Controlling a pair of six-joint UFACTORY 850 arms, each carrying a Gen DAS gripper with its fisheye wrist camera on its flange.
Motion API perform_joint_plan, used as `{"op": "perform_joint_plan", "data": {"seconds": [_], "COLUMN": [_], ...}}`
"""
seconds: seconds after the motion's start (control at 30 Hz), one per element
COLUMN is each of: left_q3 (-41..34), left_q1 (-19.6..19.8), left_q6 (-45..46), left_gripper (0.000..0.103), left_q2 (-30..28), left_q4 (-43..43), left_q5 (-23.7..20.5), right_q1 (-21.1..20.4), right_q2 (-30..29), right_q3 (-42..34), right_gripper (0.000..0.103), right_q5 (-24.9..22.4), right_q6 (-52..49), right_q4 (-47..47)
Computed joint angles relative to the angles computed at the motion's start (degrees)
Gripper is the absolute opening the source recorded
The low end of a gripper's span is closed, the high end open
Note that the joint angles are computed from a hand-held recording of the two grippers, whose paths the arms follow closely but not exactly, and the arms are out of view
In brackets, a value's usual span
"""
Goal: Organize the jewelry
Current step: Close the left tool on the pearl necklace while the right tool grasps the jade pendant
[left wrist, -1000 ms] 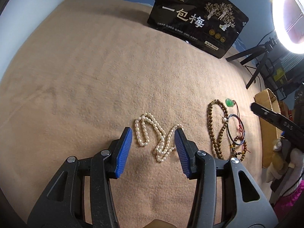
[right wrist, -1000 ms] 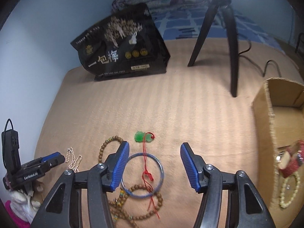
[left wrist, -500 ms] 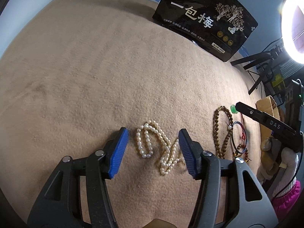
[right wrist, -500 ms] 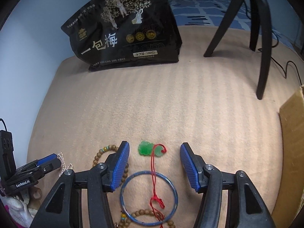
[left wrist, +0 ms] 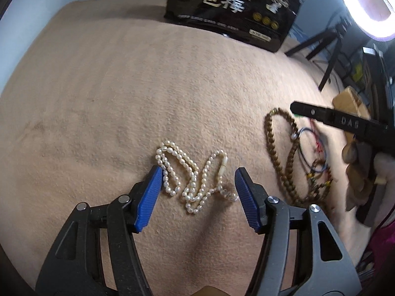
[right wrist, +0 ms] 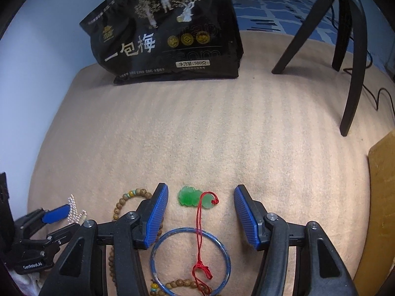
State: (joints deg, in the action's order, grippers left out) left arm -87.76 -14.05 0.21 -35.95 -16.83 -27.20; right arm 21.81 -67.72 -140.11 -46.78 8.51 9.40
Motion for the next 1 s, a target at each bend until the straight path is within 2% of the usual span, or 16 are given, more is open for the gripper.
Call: {"op": "perform_joint_plan", "data": {"seconds": [0.23, 0.33, 0.43, 0.7, 0.87, 1.0], "left_q3": [0.5, 0.75, 0.65, 0.89, 0.77, 0.98], "left_q1": [-2.21, -2.77, -2.6, -1.75, -0.96, -0.77], "left_q6": [-8.67, -12.52, -13.72, -14.15, -11.88, -11.5], "left_gripper": [0.061, 0.053, 0.042, 0.014, 0.007, 0.006], "left_q2": [0.04, 0.13, -0.06, -0.13, -0.05, 0.32], "left_q4": [13.86, 19.13, 20.32, 19.34, 15.26, 14.28], "left_q5": [1.86, 2.38, 2.88, 4.43, 4.21, 4.24], "right_q1": [1.67, 2.17, 2.36, 2.03, 1.86, 1.9], "right_q2": [0.19, 1.53, 2.61, 3.61, 4.75, 6.21], "right_q3": [0.41, 2.95, 5.03, 6.81, 8.52, 10.62], "right_gripper": [0.056, 0.047, 0.034, 0.03, 0.029, 0.029], "right_q5": [0.21, 1.55, 2.91, 4.15, 5.16, 6.38], "right_q6": [0.94, 1.27, 0.3, -1.12, -0.86, -0.19], "right_q4": [-7.16, -10.18, -10.48, -8.8, -8.97, -9.37]}}
